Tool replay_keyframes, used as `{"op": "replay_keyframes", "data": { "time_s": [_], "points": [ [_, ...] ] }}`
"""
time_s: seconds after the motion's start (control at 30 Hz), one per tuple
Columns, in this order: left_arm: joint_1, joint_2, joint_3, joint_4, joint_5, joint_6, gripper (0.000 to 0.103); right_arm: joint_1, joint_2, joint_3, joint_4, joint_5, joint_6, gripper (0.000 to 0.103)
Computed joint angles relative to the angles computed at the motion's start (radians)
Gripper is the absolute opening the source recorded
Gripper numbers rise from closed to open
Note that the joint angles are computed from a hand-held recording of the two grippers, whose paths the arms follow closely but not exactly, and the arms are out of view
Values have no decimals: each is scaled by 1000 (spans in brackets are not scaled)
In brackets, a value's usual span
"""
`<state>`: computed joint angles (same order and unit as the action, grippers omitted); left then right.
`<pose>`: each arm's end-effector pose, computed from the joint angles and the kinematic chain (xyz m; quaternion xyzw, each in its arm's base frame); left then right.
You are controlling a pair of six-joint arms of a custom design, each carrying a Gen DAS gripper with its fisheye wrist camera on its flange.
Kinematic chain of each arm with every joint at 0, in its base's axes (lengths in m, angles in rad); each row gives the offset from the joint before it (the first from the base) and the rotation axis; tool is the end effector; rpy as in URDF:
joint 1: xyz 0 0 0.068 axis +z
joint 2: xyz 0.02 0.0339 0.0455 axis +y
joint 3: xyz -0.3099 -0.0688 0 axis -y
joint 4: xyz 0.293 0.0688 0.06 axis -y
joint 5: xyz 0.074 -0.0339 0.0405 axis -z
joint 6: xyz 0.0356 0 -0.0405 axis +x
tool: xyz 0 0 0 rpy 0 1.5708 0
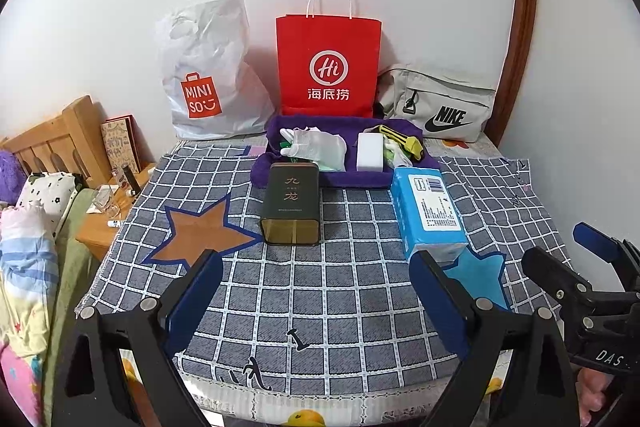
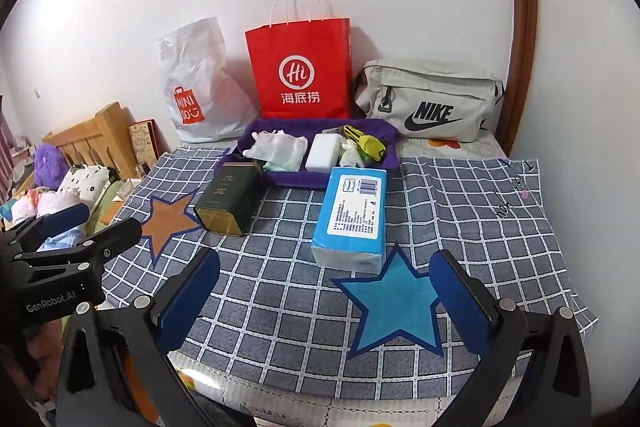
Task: Organize soft objects
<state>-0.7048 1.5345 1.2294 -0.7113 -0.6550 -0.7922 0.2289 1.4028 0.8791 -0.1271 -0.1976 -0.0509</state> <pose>0.2883 -0.2168 0.3055 -0.1277 0.9060 0.0504 0.4004 0.3281 0.0836 0.2585 -0.1677 0.8769 0.1273 0.4322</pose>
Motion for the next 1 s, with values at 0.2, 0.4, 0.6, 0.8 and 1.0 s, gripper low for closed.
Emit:
{"op": "replay_keyframes", "data": {
  "time_s": [0.2,0.4,0.6,0.8,1.0],
  "points": [
    [0,0,-1,1,1,1,95,1,-7,-2,-3,-1,-2,103],
    [-4,1,4,-5,-2,-5,95,6,-18,-4,-9,0,2,103],
    [-5,2,4,-6,-4,-5,95,4,-19,-4,-9,-2,2,103],
    [-4,2,3,-4,-3,-5,95,6,-20,-2,-13,-4,4,103],
    [-10,3,13,-16,-6,-9,94,5,-21,-2,-14,-5,3,103]
  ]
}}
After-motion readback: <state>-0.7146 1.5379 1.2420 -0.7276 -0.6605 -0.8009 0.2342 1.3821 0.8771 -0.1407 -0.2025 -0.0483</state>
